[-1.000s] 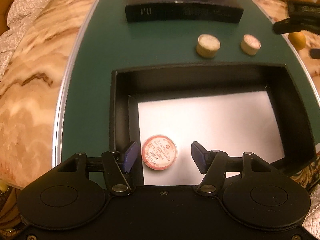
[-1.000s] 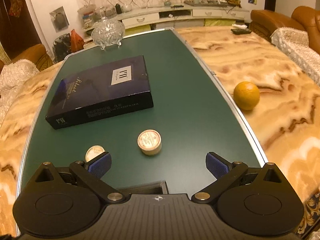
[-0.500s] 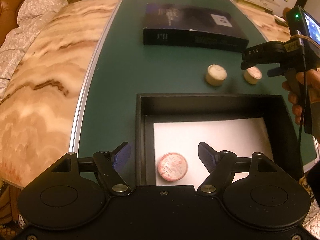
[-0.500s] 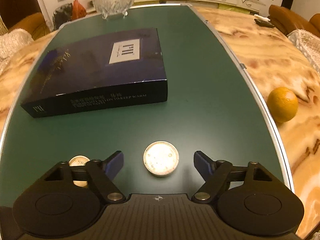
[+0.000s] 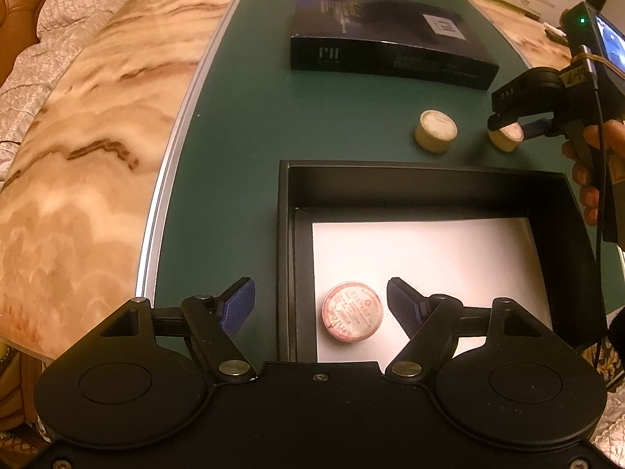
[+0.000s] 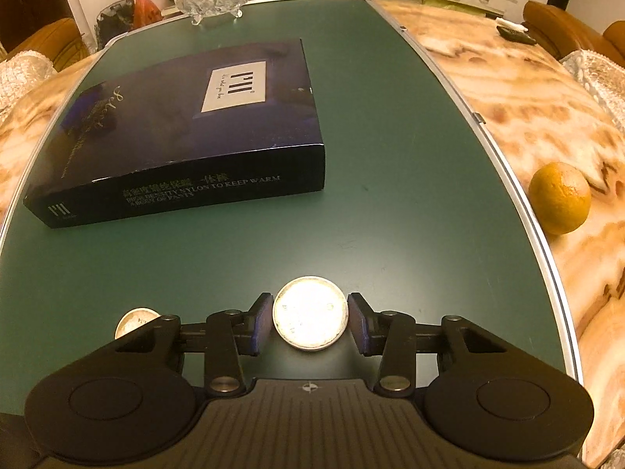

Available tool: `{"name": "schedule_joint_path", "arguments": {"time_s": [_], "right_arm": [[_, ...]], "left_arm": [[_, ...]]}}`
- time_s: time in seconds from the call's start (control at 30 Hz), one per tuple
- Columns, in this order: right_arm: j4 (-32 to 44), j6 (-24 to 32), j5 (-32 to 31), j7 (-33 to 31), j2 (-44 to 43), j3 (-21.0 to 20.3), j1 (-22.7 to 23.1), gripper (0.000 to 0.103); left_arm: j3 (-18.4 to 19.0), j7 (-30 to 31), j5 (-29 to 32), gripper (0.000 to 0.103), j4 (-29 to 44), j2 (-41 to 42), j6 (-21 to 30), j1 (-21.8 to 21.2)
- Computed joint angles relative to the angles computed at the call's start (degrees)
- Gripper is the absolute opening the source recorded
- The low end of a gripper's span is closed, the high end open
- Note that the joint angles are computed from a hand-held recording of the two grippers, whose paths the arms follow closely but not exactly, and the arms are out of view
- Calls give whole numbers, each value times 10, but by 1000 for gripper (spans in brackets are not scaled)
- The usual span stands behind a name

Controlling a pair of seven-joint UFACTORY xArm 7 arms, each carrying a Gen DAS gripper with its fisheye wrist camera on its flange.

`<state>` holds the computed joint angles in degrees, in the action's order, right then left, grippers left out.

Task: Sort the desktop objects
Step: 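Close the right gripper around a cream-lidded round tin and lift it, then carry the cream tin into the black tray and open the right gripper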

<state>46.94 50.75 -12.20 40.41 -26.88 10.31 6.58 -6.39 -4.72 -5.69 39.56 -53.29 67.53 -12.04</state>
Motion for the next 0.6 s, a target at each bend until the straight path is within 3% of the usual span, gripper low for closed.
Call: {"name": "schedule_joint_path", "arguments": {"time_s": [0.3,0.6], "right_arm": [[-8,6,22,-11,-49,-7,7,45],[-5,120,86,-50,-196,6,38,45]], "left_arm": [[1,-4,3,74,3,-9,4,2],[8,-10,-3,74,5,-37,20,6]]}}
